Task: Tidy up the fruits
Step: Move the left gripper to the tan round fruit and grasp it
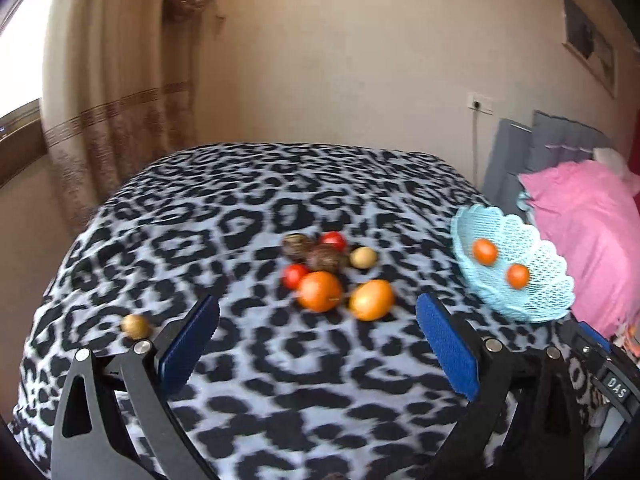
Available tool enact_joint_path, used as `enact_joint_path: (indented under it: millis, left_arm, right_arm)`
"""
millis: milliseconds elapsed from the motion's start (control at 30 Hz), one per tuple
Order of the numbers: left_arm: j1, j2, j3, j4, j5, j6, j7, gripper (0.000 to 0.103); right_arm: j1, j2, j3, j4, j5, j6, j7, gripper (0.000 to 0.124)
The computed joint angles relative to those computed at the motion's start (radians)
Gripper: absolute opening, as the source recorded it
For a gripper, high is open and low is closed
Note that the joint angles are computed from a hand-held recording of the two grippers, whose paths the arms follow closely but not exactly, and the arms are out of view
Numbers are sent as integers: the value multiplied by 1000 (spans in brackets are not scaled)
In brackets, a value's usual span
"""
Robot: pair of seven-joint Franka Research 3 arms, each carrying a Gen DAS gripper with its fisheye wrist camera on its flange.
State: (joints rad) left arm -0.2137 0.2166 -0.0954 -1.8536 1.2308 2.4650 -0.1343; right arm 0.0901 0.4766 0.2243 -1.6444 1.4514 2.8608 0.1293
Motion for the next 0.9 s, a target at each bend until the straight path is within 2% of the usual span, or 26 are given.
enact_joint_path:
  millis: [200, 633, 900]
  left_arm:
    - [23, -88, -7, -122, 9, -40, -60, 98]
    - [138, -268, -38, -375, -4, -71, -173, 98]
    - [183, -244, -37, -376, 7, -41, -127, 97]
  right_arm:
    - [14, -26, 5, -39, 6, -22, -23, 63]
    - [75, -62, 0, -106, -21, -50, -37, 64]
    - [95, -46, 4, -106, -80, -35, 3, 64]
